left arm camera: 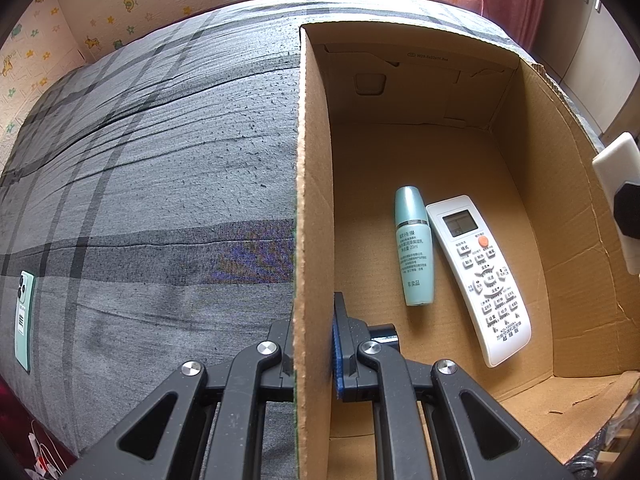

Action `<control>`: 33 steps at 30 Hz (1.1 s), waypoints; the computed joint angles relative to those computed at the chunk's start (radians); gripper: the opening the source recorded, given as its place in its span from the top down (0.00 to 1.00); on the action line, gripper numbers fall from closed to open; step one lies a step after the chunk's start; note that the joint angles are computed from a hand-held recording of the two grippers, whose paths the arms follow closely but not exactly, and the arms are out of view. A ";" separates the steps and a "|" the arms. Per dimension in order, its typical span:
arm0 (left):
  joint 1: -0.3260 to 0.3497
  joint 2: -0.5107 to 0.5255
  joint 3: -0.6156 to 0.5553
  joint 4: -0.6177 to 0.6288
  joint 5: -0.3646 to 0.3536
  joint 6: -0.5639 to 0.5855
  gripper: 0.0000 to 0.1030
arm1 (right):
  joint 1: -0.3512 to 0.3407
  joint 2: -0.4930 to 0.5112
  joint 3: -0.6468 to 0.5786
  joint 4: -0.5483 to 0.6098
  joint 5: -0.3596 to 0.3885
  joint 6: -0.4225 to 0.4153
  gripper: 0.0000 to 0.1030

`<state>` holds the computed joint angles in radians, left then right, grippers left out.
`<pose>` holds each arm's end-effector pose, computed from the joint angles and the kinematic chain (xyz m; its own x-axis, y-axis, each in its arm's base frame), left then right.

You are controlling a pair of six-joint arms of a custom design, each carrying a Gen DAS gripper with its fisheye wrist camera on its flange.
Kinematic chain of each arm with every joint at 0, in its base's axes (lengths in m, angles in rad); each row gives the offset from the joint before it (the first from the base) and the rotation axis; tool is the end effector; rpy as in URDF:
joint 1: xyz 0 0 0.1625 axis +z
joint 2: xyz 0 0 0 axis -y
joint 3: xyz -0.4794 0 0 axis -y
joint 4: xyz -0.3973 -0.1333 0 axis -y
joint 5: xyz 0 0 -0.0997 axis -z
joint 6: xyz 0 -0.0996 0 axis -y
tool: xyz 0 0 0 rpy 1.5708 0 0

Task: Organize rigid objects
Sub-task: 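Lift the adapter with the right gripper and carry it into the box, then lower the adapter beside the bottle and open the right gripper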

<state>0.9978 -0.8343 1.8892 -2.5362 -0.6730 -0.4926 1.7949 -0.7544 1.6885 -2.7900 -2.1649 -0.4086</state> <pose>-0.1542 -0.6285 0.1013 -0.6835 -0.0463 -0.7285 0.2460 0.9250 -0.2896 0.2322 -0.6696 0.1202 -0.6888 -0.3999 0.6047 -0.5306 0.8464 -0.0447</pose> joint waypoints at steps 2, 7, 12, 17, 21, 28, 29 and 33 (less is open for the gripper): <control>0.000 0.001 -0.001 -0.001 -0.001 0.000 0.89 | -0.003 0.013 -0.015 0.021 0.003 0.012 0.55; 0.000 0.001 -0.001 -0.001 -0.001 0.000 0.89 | -0.014 0.044 -0.043 0.064 0.006 0.038 0.55; 0.000 0.001 -0.001 -0.001 -0.002 0.000 0.89 | -0.026 0.072 -0.066 0.104 0.009 0.066 0.55; 0.000 0.001 -0.001 -0.002 -0.001 0.001 0.89 | -0.037 0.099 -0.073 0.124 -0.002 0.083 0.55; 0.000 0.001 -0.001 -0.002 -0.001 0.001 0.89 | -0.047 0.115 -0.080 0.149 0.001 0.103 0.55; -0.001 0.000 -0.001 -0.001 -0.002 0.001 0.89 | -0.055 0.137 -0.093 0.177 -0.012 0.122 0.55; -0.001 0.000 -0.002 -0.001 -0.002 0.001 0.89 | -0.056 0.139 -0.094 0.180 -0.012 0.123 0.55; -0.001 0.000 -0.002 -0.001 -0.003 0.001 0.89 | -0.058 0.140 -0.093 0.183 -0.007 0.128 0.55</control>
<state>0.9970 -0.8342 1.8874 -2.5377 -0.6758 -0.4918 1.7369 -0.6144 1.5953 -2.6072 -2.1723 -0.2802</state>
